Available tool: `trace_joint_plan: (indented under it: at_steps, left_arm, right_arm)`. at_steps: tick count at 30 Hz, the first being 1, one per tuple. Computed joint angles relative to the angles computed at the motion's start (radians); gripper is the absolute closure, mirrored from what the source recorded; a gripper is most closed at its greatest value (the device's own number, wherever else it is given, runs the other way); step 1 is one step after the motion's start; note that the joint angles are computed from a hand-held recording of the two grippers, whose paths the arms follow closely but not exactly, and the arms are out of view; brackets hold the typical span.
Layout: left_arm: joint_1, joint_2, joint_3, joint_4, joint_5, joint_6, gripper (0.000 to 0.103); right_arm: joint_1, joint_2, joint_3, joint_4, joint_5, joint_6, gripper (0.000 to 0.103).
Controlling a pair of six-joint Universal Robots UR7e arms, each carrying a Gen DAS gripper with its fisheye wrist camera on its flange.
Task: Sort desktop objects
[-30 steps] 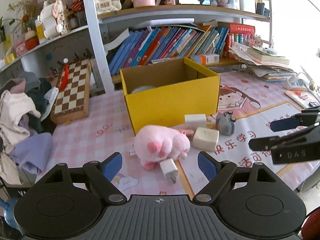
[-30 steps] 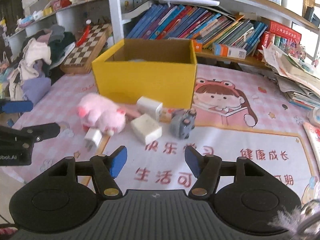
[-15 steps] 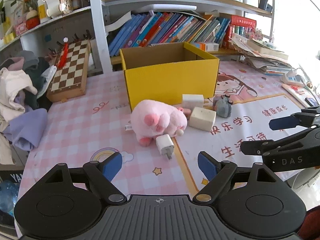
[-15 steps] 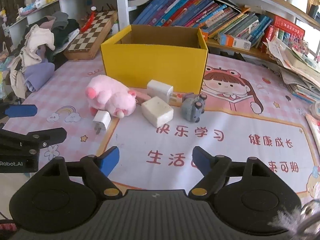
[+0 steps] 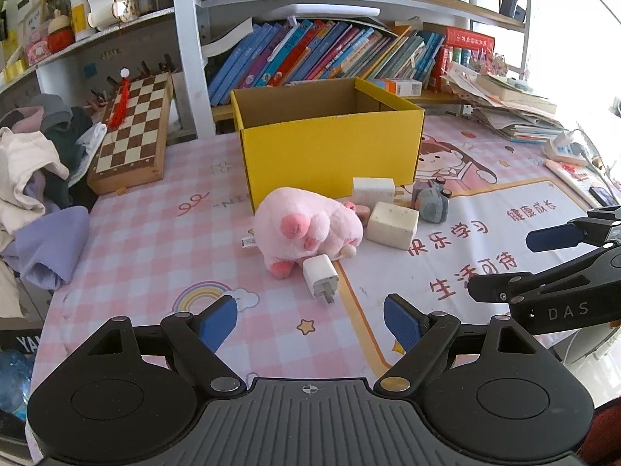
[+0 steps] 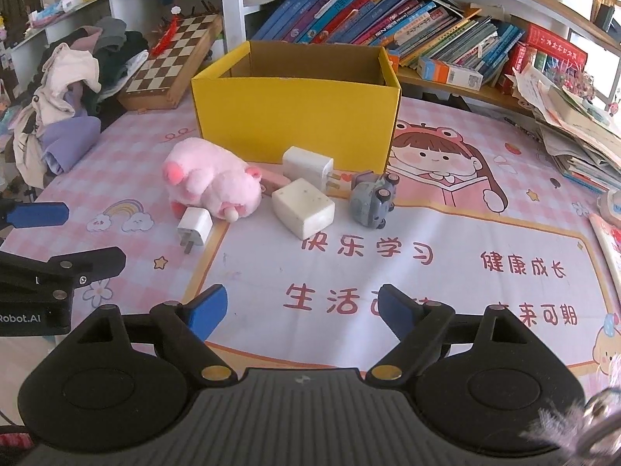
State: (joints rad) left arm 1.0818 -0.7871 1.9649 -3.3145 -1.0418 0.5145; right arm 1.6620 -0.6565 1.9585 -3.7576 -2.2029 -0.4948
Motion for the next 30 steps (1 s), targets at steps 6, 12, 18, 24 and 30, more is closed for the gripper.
trace_joint_plan:
  at_steps: [6, 12, 18, 24, 30]
  left_arm:
    - [0.001, 0.002, -0.004, 0.004, -0.003, 0.002, 0.018]
    - [0.004, 0.010, -0.014, 0.022, 0.001, 0.002, 0.018]
    - [0.004, 0.021, -0.030, 0.030, 0.000, 0.005, 0.018]
    - [0.002, 0.032, -0.050, 0.062, 0.008, 0.001, 0.018]
    - [-0.002, 0.042, -0.057, 0.034, 0.011, 0.009, 0.015]
  right_arm:
    - [0.000, 0.002, -0.002, -0.005, -0.005, -0.002, 0.019]
    - [-0.003, 0.000, -0.005, -0.012, -0.003, 0.002, 0.017]
    - [-0.007, -0.002, -0.017, 0.034, -0.014, 0.013, 0.013]
    - [-0.012, -0.005, -0.030, 0.049, -0.013, 0.008, 0.012]
    - [-0.017, -0.010, -0.040, 0.048, 0.002, -0.011, 0.011]
